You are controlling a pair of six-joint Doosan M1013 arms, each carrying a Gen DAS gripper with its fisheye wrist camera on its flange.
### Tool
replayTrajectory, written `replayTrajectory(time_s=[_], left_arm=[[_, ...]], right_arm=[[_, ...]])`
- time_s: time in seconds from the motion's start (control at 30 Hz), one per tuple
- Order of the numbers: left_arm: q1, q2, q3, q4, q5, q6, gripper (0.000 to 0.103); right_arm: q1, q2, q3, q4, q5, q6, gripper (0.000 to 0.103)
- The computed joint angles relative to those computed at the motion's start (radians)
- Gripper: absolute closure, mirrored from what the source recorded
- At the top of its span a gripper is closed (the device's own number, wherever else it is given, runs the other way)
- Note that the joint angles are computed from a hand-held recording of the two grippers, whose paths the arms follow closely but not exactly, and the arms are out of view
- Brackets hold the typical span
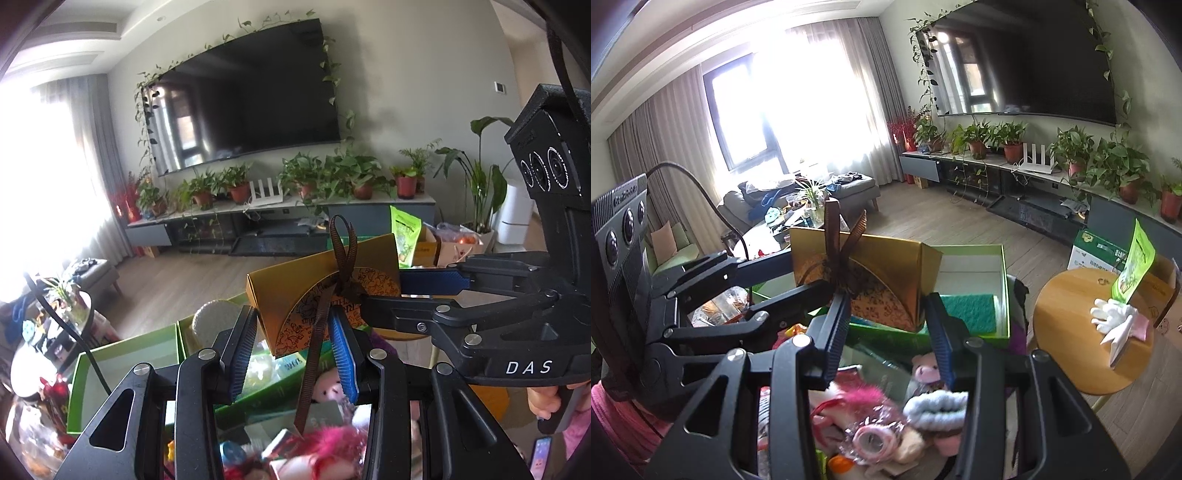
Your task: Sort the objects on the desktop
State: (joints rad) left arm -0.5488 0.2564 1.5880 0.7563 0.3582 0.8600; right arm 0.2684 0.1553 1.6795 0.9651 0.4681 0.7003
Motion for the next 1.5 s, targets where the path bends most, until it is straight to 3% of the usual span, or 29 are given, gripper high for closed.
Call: replayTrajectory(time_s=[0.73,1.5], left_arm=[[0.046,0.140,-0.186,-0.305,0.110,0.319,0.062],[0.076,0.270,-0.352,-0.433,0.224,0.445,0.065]], right_arm=[[-0.035,0.137,-0.140,-0.039,0.091,0.067,0.060],[-0.063,0.266,-0.266,-0.042,0.154,0.114,0.060]])
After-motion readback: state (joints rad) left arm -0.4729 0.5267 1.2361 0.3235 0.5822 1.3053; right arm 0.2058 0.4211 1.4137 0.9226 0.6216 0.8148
